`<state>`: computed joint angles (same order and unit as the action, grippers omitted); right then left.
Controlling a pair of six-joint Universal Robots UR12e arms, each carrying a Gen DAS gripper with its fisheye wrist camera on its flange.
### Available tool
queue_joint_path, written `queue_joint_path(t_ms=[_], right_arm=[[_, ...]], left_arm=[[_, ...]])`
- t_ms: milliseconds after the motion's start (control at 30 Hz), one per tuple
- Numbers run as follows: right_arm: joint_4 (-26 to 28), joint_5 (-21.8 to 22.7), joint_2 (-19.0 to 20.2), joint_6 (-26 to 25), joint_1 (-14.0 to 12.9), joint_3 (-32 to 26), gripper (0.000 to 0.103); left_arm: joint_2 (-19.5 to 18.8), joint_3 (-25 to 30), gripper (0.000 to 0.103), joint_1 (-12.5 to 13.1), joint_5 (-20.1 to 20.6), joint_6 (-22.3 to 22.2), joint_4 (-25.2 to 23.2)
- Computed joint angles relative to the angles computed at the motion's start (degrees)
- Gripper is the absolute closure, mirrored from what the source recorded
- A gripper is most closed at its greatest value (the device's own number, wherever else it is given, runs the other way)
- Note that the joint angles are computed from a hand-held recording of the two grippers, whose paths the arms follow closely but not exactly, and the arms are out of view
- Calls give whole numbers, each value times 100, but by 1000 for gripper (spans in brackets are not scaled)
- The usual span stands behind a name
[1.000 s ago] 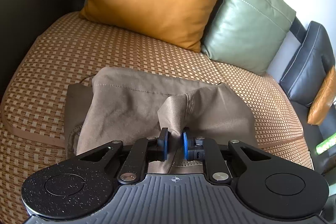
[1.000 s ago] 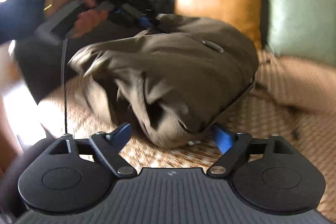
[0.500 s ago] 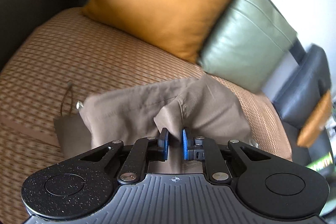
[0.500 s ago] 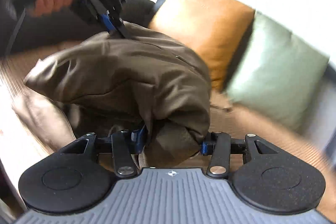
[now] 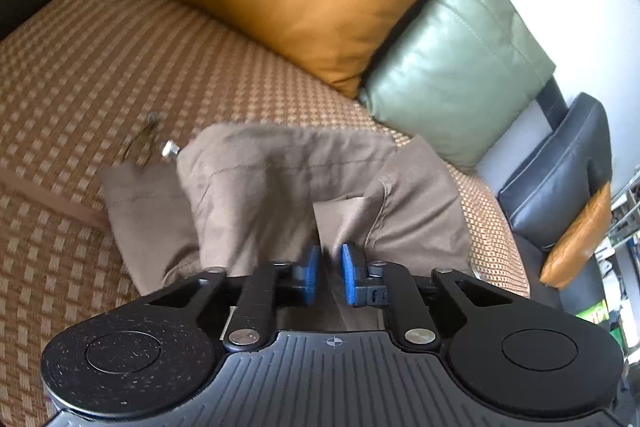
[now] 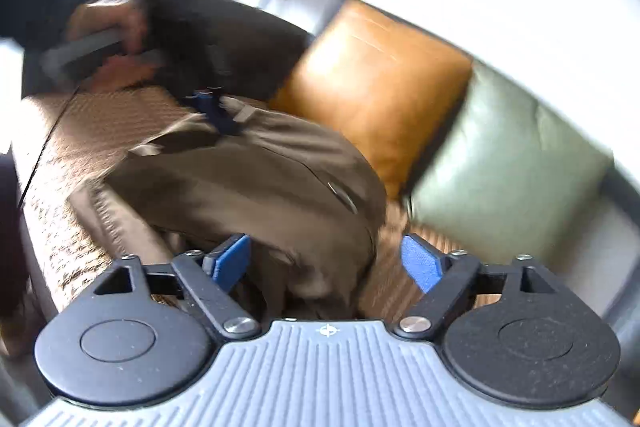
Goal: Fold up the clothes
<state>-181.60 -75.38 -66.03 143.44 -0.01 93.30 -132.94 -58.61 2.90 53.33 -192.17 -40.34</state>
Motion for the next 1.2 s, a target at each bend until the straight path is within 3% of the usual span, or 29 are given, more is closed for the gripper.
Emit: queue_joint_path(t_ms=[33, 100, 167, 267, 400, 433, 467, 500, 533, 567, 600, 667, 733, 867, 967, 1033, 1133, 1200], right_arm=[[-29, -12, -6, -408, 43, 9, 17], [-63, 26, -10, -1055, 123, 85, 18], [41, 122, 1, -1424, 177, 97, 19], [169, 253, 63, -1656, 254, 11, 21], [423, 455, 193, -2031, 365, -179, 21], [467, 479, 239, -2188, 394, -234, 21], [519, 474, 292, -2322, 425, -295, 22], [536, 452, 350, -2386, 451, -371, 28], [694, 473, 374, -2357, 469, -466, 66], [684, 424, 375, -2088, 479, -534, 88], [647, 352, 378, -1762, 494, -601, 92], [511, 497, 324, -1519, 458, -616, 94], [368, 727, 260, -1713, 416, -571, 94], [804, 943, 225, -2333, 491, -509, 94], [1403, 990, 229, -2744, 566, -498, 94], [1656, 925, 251, -3381, 627, -442, 93], [1817, 833, 331, -4023, 654, -388, 91], [1713, 888, 366, -4189, 633, -344, 90]], left_arm=[[-1, 23, 62, -7, -21, 65, 24], [-3, 58, 43, -17, -79, 174, 119], [-12, 111, 39, -64, -61, 313, 206], [-63, 243, 26, -142, 60, 595, 249], [-224, 634, 23, -291, 637, 946, -275], [-276, 736, 25, -317, 750, 986, -435], [-316, 814, 58, -320, 737, 948, -543], [-340, 860, 98, -299, 584, 827, -589], [-365, 906, 99, -277, 431, 705, -632], [-338, 877, 102, -253, 297, 693, -545], [-257, 785, 103, -223, 208, 806, -369], [-115, 659, 103, -155, 85, 1001, -200], [-5, 564, 103, -77, -26, 1088, -237], [222, 142, 103, 49, 160, 1325, -398], [365, -371, 103, 205, 110, 950, -277], [421, -655, 103, 283, 40, 687, -86], [449, -908, 103, 329, -24, 529, 197], [436, -984, 102, 350, -99, 383, 360]])
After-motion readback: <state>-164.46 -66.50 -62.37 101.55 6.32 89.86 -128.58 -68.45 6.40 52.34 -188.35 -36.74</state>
